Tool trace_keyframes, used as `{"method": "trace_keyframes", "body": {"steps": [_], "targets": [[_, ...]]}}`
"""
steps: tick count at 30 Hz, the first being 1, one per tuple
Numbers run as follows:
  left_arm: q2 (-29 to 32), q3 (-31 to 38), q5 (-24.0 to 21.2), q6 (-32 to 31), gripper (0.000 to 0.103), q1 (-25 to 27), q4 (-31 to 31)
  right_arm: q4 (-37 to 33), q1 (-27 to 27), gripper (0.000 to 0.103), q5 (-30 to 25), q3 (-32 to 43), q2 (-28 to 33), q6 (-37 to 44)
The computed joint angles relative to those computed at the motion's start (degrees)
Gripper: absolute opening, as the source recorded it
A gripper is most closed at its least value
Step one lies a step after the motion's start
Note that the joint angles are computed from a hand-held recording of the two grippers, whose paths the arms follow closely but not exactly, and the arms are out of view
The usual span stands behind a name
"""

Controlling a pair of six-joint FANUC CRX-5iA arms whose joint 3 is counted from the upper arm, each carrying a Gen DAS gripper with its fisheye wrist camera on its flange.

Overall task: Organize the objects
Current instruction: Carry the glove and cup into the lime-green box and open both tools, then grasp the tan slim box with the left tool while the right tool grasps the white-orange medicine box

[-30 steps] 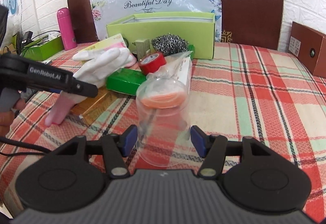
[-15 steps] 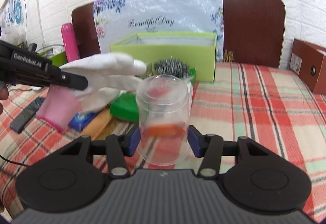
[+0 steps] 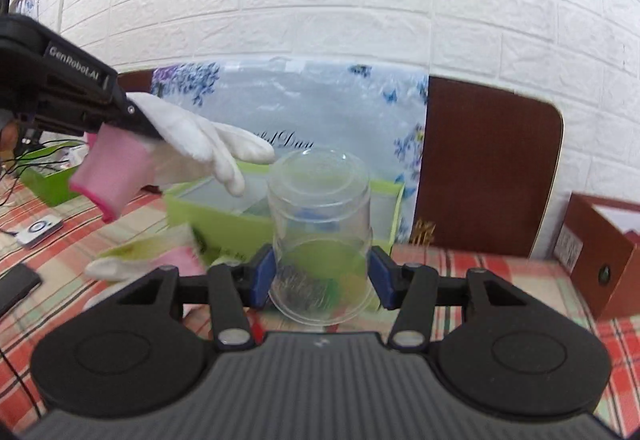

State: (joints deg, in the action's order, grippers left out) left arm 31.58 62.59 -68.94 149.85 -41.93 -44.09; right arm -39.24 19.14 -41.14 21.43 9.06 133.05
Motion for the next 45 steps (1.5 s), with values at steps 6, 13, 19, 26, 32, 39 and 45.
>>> {"method": "trace_keyframes", "body": {"steps": [6, 13, 19, 26, 32, 39, 45], "targets": [[9.28, 14.67, -3.32, -5.16, 0.005, 4.50, 3.81, 7.35, 4.25, 0.050, 5.57, 6.37, 6.33, -5.99], [20.27, 28.70, -7.11, -11.62, 0.005, 9.46, 11.47, 20.81, 9.05, 0.050, 10.97, 10.66, 13.12, -16.57], [20.73, 25.47, -4.33, -10.29, 0.006, 11.22, 13.43, 29.45, 11.20, 0.054, 10.70, 14.01, 18.26, -22.81], [14.74, 13.53, -1.51, -4.04, 0.089, 9.81, 7.72, 34.88, 12.18, 0.087, 14.13, 10.04, 18.30, -27.12], [13.26, 12.68, -2.96, -2.27, 0.090, 9.16, 7.68, 38.73, 12.66, 0.098, 17.27, 5.23, 15.78, -31.74], [14.16, 18.31, -8.16, -4.33, 0.090, 5.66, 4.28, 33.93, 11.77, 0.100, 15.45, 4.17, 12.13, -28.77], [12.51, 19.08, -11.84, -3.98, 0.090, 2.01, 2.46, 25.30, 10.61, 0.103, 15.78, -0.33, 4.88, -22.43]]}}
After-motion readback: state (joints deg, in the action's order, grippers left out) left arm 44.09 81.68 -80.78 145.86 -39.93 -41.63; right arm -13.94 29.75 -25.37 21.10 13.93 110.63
